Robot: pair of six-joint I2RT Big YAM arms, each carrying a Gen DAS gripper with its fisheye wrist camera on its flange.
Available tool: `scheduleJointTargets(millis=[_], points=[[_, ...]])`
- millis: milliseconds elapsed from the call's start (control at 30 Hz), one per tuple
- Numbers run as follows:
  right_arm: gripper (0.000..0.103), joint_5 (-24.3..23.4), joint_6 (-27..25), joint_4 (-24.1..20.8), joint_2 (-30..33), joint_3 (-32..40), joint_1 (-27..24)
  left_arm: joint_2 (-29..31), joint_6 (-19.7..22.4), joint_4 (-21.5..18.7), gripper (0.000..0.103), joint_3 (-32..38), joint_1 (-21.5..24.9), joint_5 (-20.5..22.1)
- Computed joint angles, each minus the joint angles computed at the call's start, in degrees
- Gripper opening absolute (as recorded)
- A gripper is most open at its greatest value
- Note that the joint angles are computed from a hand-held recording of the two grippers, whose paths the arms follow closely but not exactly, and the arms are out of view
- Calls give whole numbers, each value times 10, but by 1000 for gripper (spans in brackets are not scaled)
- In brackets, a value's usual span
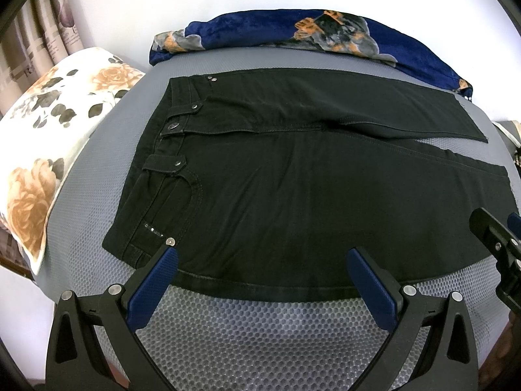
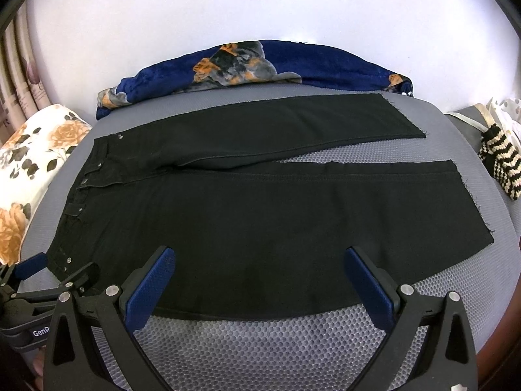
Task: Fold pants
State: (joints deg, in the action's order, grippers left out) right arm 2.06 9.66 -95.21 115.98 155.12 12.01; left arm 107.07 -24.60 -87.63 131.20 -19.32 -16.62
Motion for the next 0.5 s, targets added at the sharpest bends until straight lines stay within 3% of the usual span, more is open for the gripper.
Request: scheduleJointTargets(millis=[500], points=[[103, 0, 3, -9, 7, 16, 0, 2, 0, -3, 103, 4, 0, 0]])
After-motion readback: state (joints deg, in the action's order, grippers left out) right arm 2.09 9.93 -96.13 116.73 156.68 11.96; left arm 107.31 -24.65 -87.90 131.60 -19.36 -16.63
